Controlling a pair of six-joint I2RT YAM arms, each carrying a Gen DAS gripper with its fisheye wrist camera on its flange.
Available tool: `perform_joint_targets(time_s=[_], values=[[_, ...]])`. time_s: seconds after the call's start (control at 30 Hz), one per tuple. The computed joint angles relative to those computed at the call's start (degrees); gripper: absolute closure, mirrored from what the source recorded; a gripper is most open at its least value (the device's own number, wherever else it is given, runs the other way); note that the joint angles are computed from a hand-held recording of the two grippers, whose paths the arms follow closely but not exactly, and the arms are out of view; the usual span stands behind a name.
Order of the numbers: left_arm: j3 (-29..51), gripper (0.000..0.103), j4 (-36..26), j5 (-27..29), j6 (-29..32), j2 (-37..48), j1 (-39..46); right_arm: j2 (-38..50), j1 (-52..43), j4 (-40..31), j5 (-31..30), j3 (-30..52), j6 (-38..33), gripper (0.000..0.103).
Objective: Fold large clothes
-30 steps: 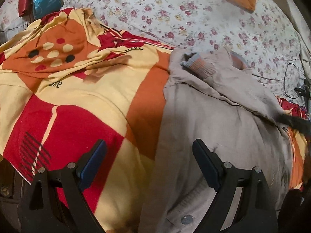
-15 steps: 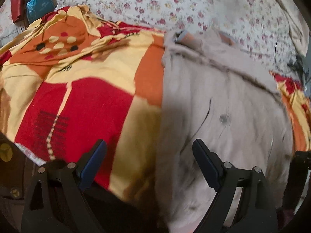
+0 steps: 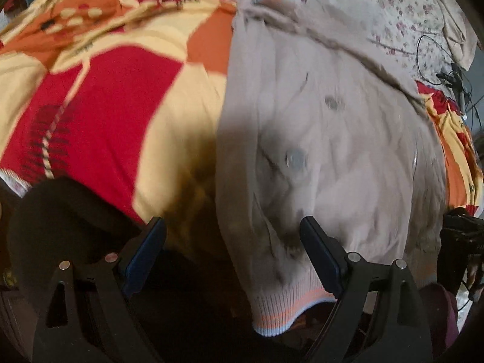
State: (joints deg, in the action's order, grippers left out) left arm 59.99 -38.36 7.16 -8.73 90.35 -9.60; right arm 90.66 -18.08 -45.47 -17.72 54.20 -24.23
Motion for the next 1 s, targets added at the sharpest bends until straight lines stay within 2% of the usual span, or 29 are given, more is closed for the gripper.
perform_joint_targets(time_s=[0.23, 0.37, 0.47, 0.57, 0.67, 0.7, 0.73, 0.77, 0.8, 0.87, 0.9, 1.0], values=[[-1.43, 0.013, -0.25, -0.1, -0.25, 0.06, -1.05, 3.79, 1.38, -1.15, 1.85, 0.2, -1.25, 0.021], [-1.43, 0.013, -0.59, -1.69, -0.03, 0.95, -2.51, 4.59, -0.23, -0.68, -0.82, -0.93, -2.48, 0.013], [-1.39, 0.013, -1.21, -1.79, -0.51, 1.38, -3.85, 4.28, -1.64, -1.3, -2.78, -1.26, -3.24, 0.013], [-1.11, 0.013, -2.14, -0.05, -0.47, 1.93, -4.34, 4.96, -2.76, -6.04, -7.35, -0.22, -6.53, 0.022], [-1.36, 0.013, -1.92, 0.62, -0.73, 2.16, -4.42, 4.99, -1.93, -4.88, -8.1, -1.58, -6.61, 0.024], [-1.32, 0.016, -1.84, 1.13, -0.68, 2.17, -4.23, 5.82, -1.65, -4.62, -8.16, -1.69, -6.14, 0.032], [-1.27, 0.023, -1.68, 2.35, -0.02, 2.17, -3.57, 6.72, -1.46, -3.92, -8.06, -2.08, -5.85, 0.037], [-1.28, 0.049, -2.19, 4.13, 0.91, 1.85, -3.24, 6.73, -1.03, -2.92, -8.14, -2.58, -5.23, 0.043], [-0.87, 0.069, -3.06, 5.02, 1.62, 2.05, -3.18, 7.58, -1.75, -2.96, -8.35, -1.84, -5.93, 0.049], [-1.31, 0.075, -3.03, 4.64, 1.73, 1.1, -3.35, 6.64, -2.06, -2.75, -8.87, -1.98, -5.82, 0.057], [-1.82, 0.084, -2.61, 4.59, 1.74, 0.08, -3.41, 5.76, -2.53, -3.01, -9.55, -1.95, -6.48, 0.066], [-1.63, 0.089, -3.18, 4.89, 1.54, -3.58, -3.43, 0.84, -2.6, -3.01, -10.4, -3.25, -6.62, 0.086]])
